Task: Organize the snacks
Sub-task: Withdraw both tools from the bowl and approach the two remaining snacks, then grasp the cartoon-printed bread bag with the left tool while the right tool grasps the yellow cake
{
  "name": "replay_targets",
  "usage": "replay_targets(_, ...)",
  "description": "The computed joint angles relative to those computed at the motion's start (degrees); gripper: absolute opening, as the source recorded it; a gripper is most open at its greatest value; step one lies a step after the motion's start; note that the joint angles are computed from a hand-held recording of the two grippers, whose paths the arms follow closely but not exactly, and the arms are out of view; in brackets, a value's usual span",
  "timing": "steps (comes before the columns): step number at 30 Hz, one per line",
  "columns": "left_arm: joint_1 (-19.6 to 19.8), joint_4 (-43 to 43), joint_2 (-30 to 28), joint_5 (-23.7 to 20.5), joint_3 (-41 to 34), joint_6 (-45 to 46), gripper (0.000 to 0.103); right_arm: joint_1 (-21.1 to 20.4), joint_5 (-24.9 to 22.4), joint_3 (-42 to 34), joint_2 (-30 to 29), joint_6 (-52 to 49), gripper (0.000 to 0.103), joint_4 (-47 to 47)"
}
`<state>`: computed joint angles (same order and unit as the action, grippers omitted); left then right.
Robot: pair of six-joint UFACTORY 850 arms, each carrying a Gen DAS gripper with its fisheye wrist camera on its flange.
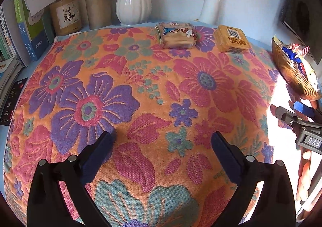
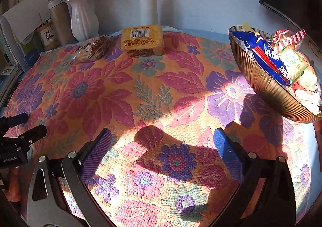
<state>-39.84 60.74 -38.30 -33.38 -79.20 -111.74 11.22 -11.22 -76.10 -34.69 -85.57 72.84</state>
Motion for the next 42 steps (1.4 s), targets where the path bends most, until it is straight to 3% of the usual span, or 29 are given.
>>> replay_targets(8, -0.1, -1.0, -0.3, -0.7, -0.5, 1.6, 0.098, -1.2, -4.5, -1.0, -0.6, -2.7, 0.1, 2.8)
replay_targets(10, -0.1, -1.1, -0.4, -0.7, -0.5, 1.7, 0.098, -1.3, -4.8, -1.7, -1.1, 1.4, 0.1, -0.4)
replay_targets(16, -0.2, -2.5, -0.7, -1.5, -1.3, 3.7, 0.098, -1.3, -4.7, -0.9, -0.6, -1.4, 0.1, 2.1)
replay_targets(19, -0.2, 2.8, 1.7, 1.0, 0.9, -2.3, 0.096, -1.8, -8.9, -3.0, -1.8, 6.0, 0.1, -6.2)
replay_targets(22, 1.1, 9.0, 4.8, 4.6, 1.8, -9.3, 0.096, -1.7, -12.1, -7.7, -4.9, 22.5, 0.1, -21.1)
replay_targets(26, 4.4, 7.0, 2.4, 7.5, -5.3, -3.1, 0.097, -1.1, -15.1, -13.2, -6.9, 30.3, 0.1, -28.4)
replay_targets(29, 5.5, 1.8, -5.1, -0.2, -16.5, 7.3, 0.097, 0.9, -7.9, -16.3, -7.5, 30.0, 0.1, -32.9)
replay_targets(32, 6.3, 2.6, -12.5, -6.6, -26.3, 11.5, 0.097, 2.8, -2.6, -22.2, -11.6, 37.3, 0.1, -46.5)
replay_targets(36, 8.7, -9.0, -21.8, -7.3, -38.9, 27.9, 0.096, 2.7, -5.6, -31.3, -18.7, 31.7, 0.1, -44.5)
replay_targets(37, 8.8, -10.6, -23.9, -9.3, -41.6, 29.0, 0.095, 2.9, -5.4, -32.7, -19.9, 30.6, 0.1, -44.3)
replay_targets(39, 8.8, -11.3, -26.1, -13.4, -44.6, 27.7, 0.078, 3.0, -5.7, -35.7, -22.2, 26.6, 0.1, -42.0)
replay_targets(42, 8.4, -8.0, -25.0, -11.7, -42.8, 25.2, 0.078, 2.6, -11.8, -42.7, -26.0, 20.6, 0.1, -35.9)
